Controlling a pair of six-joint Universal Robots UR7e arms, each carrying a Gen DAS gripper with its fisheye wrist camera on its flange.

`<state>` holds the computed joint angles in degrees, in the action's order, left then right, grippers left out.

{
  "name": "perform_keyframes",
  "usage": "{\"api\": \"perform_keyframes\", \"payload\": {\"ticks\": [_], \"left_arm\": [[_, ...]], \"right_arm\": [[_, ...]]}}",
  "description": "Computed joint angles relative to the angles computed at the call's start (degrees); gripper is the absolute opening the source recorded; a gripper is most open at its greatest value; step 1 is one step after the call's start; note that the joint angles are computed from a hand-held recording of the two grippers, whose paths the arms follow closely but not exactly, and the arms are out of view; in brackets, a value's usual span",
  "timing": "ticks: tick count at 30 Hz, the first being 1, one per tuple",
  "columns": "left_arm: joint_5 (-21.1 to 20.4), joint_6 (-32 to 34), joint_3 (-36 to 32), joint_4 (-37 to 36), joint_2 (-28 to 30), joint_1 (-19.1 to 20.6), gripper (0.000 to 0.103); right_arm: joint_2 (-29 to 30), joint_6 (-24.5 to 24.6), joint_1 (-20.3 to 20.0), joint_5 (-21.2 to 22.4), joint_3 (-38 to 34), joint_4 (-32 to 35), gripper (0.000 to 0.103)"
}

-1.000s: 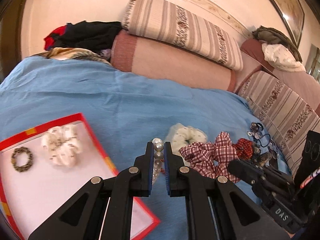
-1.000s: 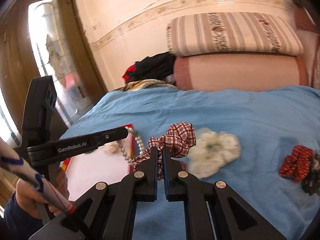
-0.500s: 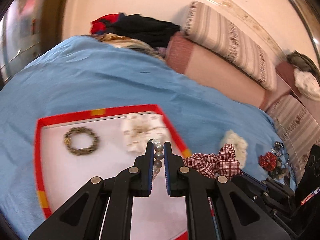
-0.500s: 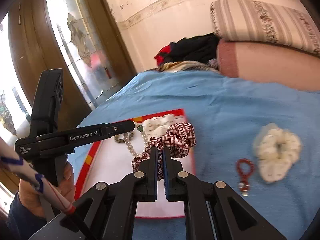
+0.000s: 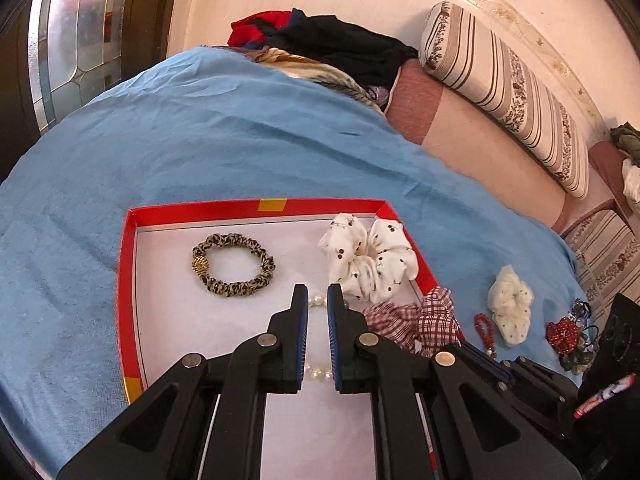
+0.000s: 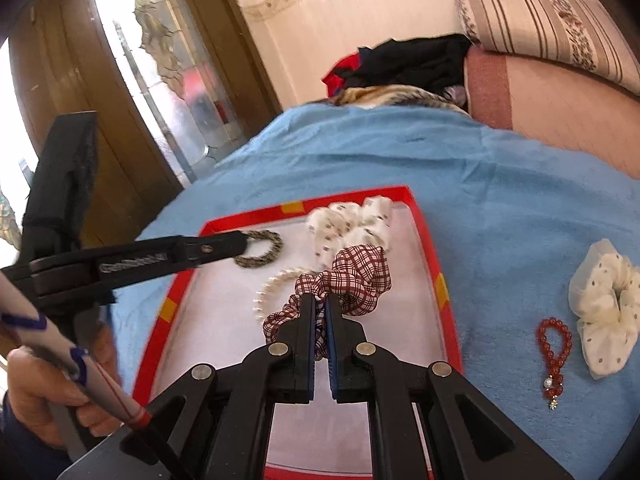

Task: Organize jewelry
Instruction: 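Open both grippers to release the pearl bracelet and gingham scrunchie into the box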

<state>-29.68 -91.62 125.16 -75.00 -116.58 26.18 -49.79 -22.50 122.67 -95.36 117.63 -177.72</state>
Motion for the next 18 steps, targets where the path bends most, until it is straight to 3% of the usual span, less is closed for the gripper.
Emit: {"api": "perform_keyframes", "payload": {"ticks": [14,18], "left_arm": [[-0.6,4.0,0.3,-4.7,1.8,1.6,0.009],[-0.4,5.0,0.2,-6.3,2.6,2.0,0.009]], "right_arm": [[2.3,1.5,-0.8,-6.3,-2.1,2.3,0.009],[0.9,1.7,-1.3,-4.6,-1.5,3.9,0.030]]}}
